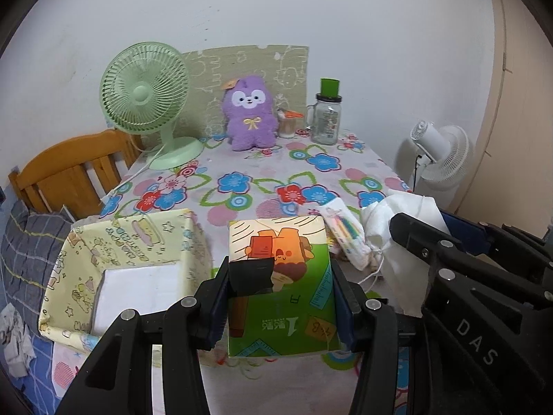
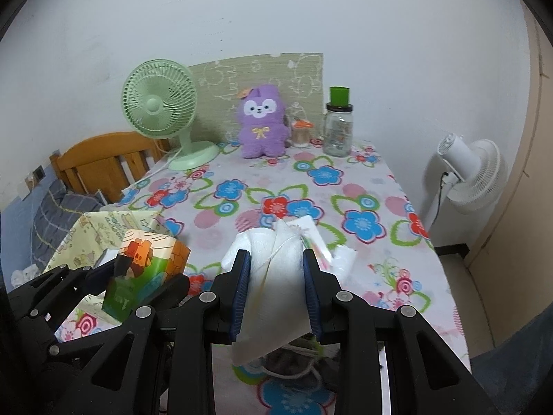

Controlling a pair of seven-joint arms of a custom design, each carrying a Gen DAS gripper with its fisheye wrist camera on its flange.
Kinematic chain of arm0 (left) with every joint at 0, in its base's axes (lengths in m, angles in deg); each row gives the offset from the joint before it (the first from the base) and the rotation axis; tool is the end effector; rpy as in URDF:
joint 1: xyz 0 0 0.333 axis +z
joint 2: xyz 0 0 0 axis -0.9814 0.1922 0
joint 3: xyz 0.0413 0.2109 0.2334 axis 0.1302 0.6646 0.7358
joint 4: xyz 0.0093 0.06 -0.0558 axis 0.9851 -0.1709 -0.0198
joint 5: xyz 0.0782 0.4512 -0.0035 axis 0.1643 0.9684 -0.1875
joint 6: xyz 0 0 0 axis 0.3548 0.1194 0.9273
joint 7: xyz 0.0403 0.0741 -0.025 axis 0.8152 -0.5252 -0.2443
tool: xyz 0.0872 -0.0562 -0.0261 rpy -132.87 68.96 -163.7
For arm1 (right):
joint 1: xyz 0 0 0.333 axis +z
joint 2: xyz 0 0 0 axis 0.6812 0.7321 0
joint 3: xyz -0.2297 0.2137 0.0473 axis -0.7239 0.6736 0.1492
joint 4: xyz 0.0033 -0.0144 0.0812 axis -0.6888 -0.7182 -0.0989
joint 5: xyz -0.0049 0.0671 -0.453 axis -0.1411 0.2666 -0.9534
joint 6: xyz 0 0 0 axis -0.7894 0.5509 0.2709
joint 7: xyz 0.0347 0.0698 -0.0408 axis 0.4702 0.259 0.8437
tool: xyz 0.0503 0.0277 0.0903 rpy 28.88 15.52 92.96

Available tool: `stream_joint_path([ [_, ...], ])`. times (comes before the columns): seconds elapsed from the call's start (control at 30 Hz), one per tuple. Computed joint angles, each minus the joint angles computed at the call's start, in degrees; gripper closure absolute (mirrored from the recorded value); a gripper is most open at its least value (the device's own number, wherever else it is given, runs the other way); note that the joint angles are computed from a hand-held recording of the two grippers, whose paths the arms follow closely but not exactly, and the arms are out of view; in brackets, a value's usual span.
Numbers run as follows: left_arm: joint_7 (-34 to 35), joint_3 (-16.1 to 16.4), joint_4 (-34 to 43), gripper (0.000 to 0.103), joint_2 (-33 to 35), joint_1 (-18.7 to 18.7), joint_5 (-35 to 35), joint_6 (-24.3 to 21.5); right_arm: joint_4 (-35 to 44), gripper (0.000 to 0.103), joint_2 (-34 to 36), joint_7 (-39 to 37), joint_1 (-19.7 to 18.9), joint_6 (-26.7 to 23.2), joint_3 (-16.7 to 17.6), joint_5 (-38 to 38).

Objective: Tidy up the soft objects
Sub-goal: 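Lift the white cloth and carry it toward the yellow printed box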

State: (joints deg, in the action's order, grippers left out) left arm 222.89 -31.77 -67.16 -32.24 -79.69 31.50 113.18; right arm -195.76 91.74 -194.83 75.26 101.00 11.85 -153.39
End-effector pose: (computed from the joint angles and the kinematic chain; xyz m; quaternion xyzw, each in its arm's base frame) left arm 0.5785 -0.2660 0.3532 -0.4504 0.7923 -0.3607 0.1983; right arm 0.5304 0.4102 0.3672 -0.5335 0.7226 -0.3373 0.2821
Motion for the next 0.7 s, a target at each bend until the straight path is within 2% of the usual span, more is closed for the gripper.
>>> stream_joint_path([
  [0.1, -1.6, 2.8, 0.3, 0.051, 0.2, -1.6, 2.2, 0.2, 2.5, 0.069, 2.0, -1.5, 0.1, 0.9, -0.2, 0.4],
  [0.3, -4.8, 5.9, 1.3, 0.051, 1.2, -2.3, 7.0, -0.1, 7.7, 0.069, 6.1, -4.8, 1.3, 1.7, -1.4, 1.7],
  [0.37, -6.6, 8.1, 1.7, 0.051, 1.5, -3.7, 9.3, -0.4, 9.6, 0.069, 7.6, -6.2, 1.7, 2.1, -1.9, 2.6],
  [0.57, -6.7, 6.9, 3.3, 0.051, 2.7, -0.4, 10.7, -1.8, 15.2, 0.069, 11.8, -9.7, 3.6, 2.8, -3.6, 4.4],
  [0.7, -6.5, 7.5, 4.5, 0.051, 3.6, 0.4, 10.7, -3.0, 19.1, 0.069, 14.7, -12.7, 4.7, 3.4, -4.7, 6.3],
])
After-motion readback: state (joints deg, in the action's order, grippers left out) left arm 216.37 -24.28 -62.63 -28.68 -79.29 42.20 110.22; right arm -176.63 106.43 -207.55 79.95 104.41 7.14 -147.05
